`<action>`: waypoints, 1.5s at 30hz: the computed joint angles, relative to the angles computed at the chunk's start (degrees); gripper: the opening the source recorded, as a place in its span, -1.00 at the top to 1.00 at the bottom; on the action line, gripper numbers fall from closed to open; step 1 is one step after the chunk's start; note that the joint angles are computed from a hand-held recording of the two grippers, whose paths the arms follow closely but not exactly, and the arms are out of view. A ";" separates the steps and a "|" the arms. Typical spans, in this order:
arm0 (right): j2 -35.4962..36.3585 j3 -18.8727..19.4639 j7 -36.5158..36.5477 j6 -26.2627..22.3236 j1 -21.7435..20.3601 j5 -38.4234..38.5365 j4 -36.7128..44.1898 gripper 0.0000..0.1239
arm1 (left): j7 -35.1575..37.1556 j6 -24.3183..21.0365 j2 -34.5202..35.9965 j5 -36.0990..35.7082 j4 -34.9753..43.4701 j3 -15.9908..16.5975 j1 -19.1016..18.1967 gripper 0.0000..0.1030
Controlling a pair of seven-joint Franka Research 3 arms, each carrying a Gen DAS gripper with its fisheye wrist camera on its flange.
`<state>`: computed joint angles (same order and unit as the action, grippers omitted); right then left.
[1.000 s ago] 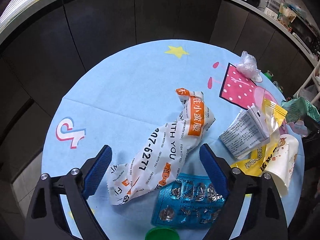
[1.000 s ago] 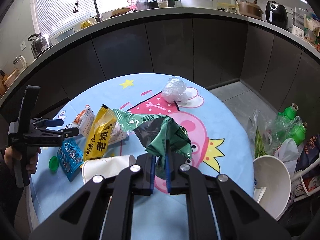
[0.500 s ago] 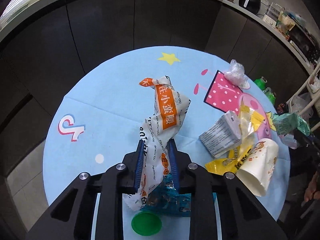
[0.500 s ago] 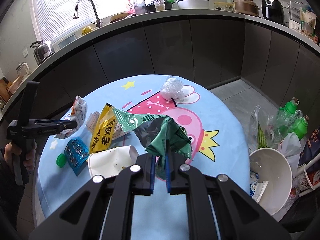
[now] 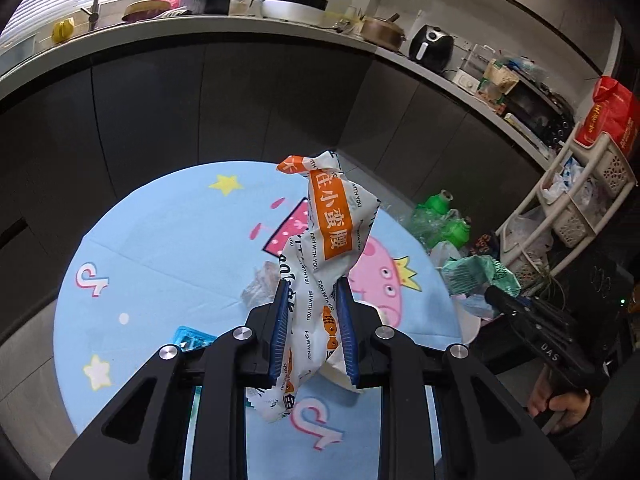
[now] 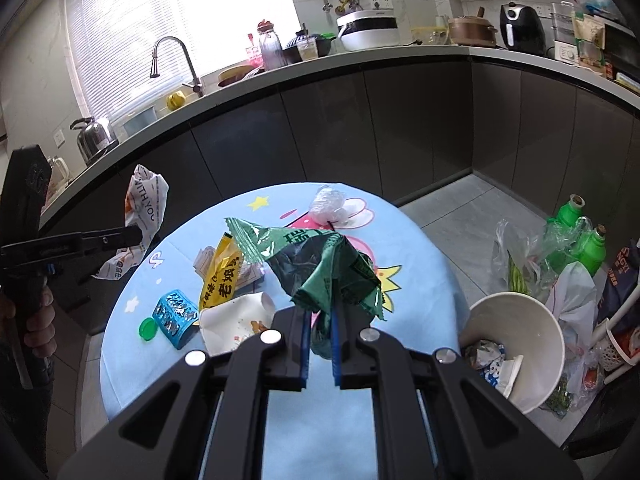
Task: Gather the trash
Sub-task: 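Lift both held wrappers and carry them toward the white bin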
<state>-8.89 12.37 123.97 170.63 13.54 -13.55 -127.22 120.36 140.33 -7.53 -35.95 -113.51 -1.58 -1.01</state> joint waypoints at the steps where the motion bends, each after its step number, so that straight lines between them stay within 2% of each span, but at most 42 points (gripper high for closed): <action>1: -1.20 -0.39 -0.01 0.40 -0.03 0.43 -1.27 0.85 | 0.58 -0.16 -0.59 -0.94 -0.20 -0.30 -0.52 0.58; 5: -5.08 -0.14 0.12 1.41 -2.07 1.97 -5.46 0.85 | 2.36 -0.36 -1.95 -3.39 -1.27 -1.25 -3.04 0.58; 12: -10.39 0.65 -0.79 2.91 -6.42 6.23 -11.90 0.85 | 2.21 -0.22 1.07 -4.35 0.55 -4.00 -6.89 0.58; 24: -15.70 -1.04 -5.76 4.59 -10.21 15.45 -20.54 0.85 | 1.17 -2.53 9.15 -3.38 7.71 -9.67 -9.57 0.58; 34: -13.20 -6.15 -12.56 6.74 -8.14 23.01 -22.85 0.85 | -3.90 -4.52 18.66 3.64 16.92 -14.43 -11.23 0.57; 37: -10.73 -8.37 -15.42 7.68 -6.46 25.51 -22.17 0.85 | -5.63 -5.24 21.89 6.28 19.68 -15.52 -11.46 0.57; 39: -8.77 -11.28 -18.55 8.38 -3.72 28.05 -21.43 0.85 | -6.71 -5.63 23.96 8.04 21.46 -16.18 -11.56 0.57; 41: -6.47 -12.33 -20.85 8.44 -3.19 29.60 -20.28 0.85 | -7.85 -5.83 25.72 9.48 22.96 -16.69 -11.64 0.57; 43: -4.36 -15.20 -24.44 8.34 -0.41 33.10 -19.04 0.85 | -9.16 -6.55 27.60 10.73 24.92 -17.16 -11.61 0.56; 45: -2.68 -16.43 -27.50 8.34 0.71 35.92 -18.04 0.84 | -10.41 -6.97 29.48 11.80 26.94 -17.52 -11.63 0.56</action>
